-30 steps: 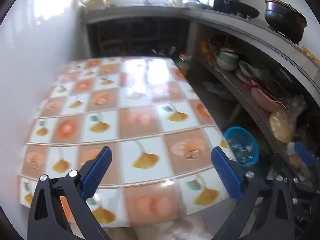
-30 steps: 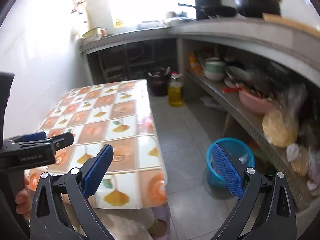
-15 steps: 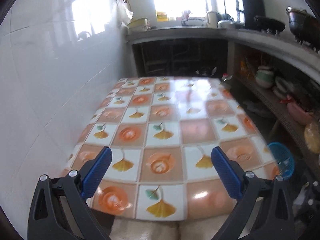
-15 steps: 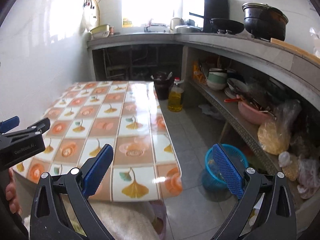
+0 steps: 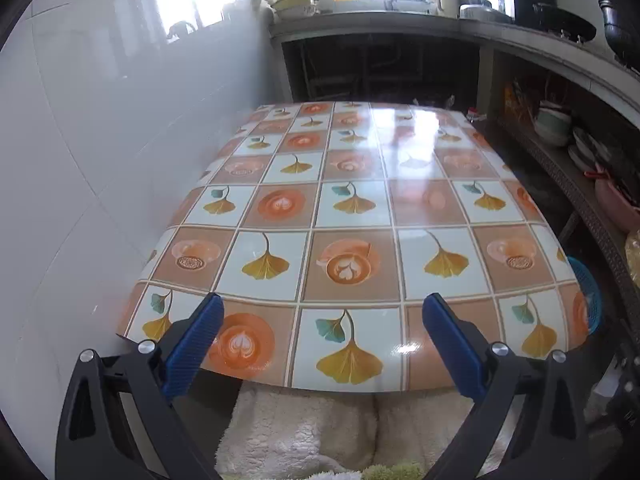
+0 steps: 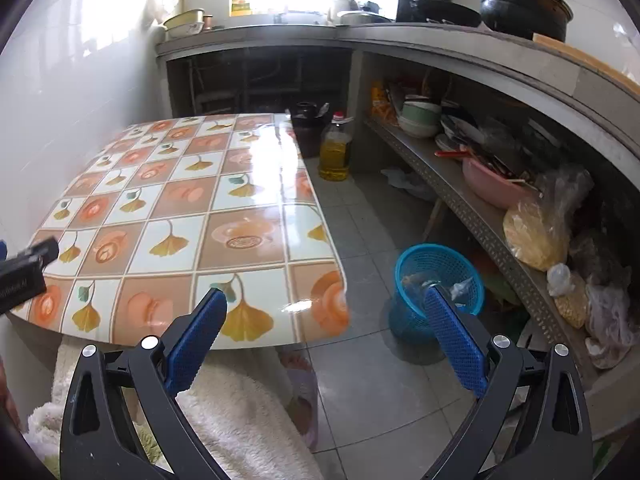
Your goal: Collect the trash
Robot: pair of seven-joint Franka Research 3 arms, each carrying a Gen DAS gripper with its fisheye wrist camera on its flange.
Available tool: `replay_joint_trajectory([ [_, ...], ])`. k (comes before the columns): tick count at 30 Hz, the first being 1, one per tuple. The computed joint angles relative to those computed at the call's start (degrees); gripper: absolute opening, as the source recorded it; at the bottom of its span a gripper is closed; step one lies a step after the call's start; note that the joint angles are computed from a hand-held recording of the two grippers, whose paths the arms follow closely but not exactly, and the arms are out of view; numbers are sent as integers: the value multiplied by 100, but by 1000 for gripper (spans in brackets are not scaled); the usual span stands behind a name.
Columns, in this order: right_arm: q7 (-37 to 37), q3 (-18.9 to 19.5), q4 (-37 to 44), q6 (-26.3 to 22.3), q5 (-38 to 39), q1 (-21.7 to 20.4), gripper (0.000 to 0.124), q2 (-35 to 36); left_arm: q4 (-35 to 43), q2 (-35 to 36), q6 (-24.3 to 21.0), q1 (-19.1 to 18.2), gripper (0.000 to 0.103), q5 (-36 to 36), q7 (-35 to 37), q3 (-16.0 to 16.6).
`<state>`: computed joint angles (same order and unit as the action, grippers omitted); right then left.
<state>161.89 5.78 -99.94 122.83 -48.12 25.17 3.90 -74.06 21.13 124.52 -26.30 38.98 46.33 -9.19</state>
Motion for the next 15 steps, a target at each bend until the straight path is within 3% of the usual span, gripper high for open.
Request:
replay_joint_trajectory([
  [15, 101, -26, -112, -108, 120, -135, 95, -70, 735, 518, -578, -190, 97, -193, 612, 69],
])
